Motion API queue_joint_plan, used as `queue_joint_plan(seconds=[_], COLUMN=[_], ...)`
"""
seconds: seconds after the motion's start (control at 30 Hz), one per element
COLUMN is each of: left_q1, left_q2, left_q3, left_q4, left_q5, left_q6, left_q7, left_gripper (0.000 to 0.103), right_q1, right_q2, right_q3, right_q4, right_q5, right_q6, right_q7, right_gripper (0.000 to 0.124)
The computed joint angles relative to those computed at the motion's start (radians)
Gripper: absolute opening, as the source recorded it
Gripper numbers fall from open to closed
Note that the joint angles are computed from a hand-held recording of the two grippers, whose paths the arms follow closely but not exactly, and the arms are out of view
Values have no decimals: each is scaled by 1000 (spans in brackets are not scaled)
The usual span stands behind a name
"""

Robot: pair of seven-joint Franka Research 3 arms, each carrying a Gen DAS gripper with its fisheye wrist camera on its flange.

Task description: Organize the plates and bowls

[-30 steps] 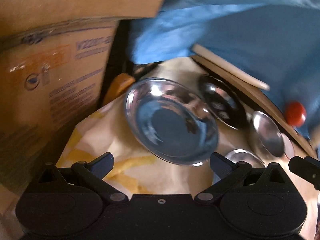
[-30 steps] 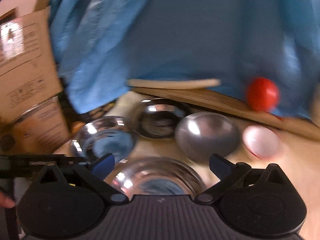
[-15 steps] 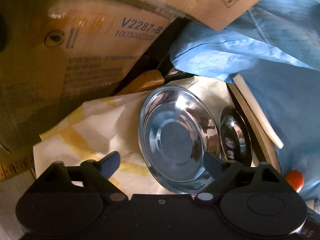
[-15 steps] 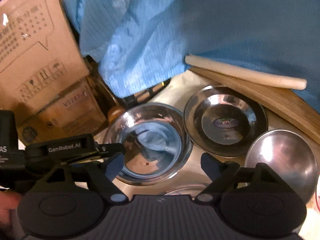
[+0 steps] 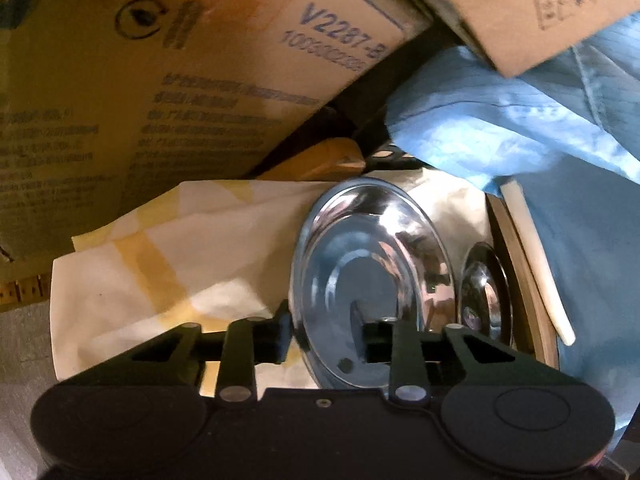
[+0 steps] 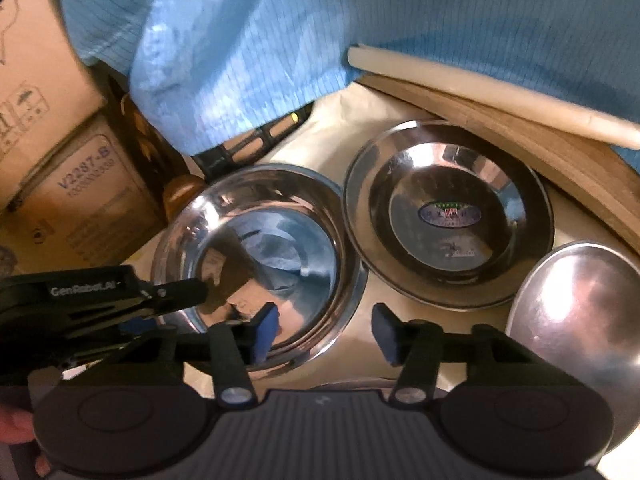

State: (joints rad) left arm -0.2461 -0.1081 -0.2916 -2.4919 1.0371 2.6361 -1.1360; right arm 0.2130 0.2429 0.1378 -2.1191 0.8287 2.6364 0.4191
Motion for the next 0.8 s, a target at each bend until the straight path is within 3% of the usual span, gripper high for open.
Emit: queue_joint_plan(seconds=[0.17,0.27,0.33,0.6,0.8], left_q1=[4,7,4,0,3], left_q2=[-17,-15,-15,-59,-102], left_q3=[-1,-4,-4,-14,-39], left_q4=[-26,-26,-27,-63,-91], left_q5=[3,6,-11,-40,-50], left_q6=[14,13,9,22,26], left_q7=[-10,-13,4,24,50], left_gripper=[17,15,8,8,9], right_q1=[11,9,4,17,30], right_q2=[22,23,18,-38,-105], right_q3=[-3,5,12,21,34], right_q4=[7,-1,-10,-76,-147], right_q5=[-29,-20,-5,33,172], right_q6=[20,46,56,101,159], right_q7=[62,75,70,42,-94], right_gripper=[27,21,20,20,20])
